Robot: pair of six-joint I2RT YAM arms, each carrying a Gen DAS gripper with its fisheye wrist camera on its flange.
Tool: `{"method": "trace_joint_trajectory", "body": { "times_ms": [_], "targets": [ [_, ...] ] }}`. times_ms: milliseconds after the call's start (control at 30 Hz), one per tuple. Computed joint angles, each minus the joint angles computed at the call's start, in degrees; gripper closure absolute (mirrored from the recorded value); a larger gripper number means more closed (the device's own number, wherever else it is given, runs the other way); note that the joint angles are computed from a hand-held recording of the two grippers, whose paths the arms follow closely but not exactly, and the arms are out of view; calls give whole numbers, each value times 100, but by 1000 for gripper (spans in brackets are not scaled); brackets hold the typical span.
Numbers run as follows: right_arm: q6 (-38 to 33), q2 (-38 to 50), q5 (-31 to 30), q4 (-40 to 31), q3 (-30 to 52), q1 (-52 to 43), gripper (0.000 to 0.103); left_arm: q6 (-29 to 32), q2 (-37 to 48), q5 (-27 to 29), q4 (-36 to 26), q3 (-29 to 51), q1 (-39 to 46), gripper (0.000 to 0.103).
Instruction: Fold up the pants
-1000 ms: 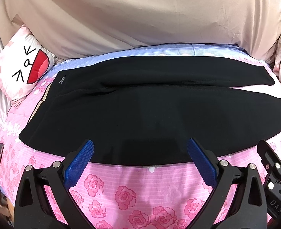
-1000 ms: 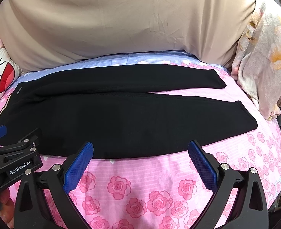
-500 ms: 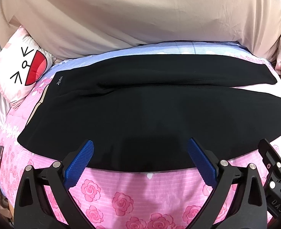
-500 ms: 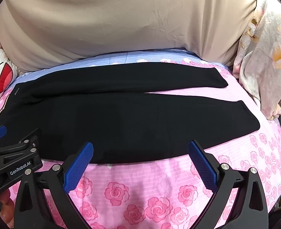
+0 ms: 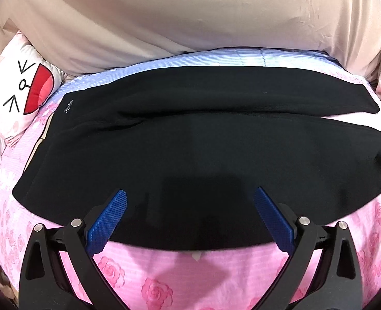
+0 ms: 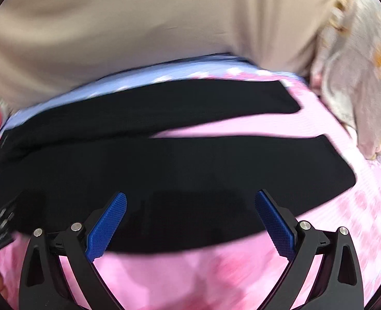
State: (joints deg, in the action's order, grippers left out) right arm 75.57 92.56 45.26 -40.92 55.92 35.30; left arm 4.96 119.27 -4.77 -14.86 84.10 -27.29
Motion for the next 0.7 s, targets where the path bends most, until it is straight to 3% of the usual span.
{"method": "trace_joint_trajectory", "body": {
  "times_ms": [67,167,267,333,500,700],
  "targets": [
    [-721,-720,-61,492,-639,-714,5,0,138,26,13,138,3,6],
    [-2632,-1413,-667,1581,-1213,-2328,5,-10,346,134,-61,407,5,6],
    [-4171,-1237,-1340,2463,-1170,-3922,5,-29,628,115,-243,826,-29,6],
    [-4756,-868,-1846,2814,-923,-4699,6,-24,801,50,-322,1064,-43,6],
    [-5544,345,-2440,3039,29,-5710,7,102,1236,-108,-511,1650,-92,6],
    [-5827,1420,-2990,2952,981,-6267,7,229,1628,-12,-755,2277,-62,6]
  ]
}}
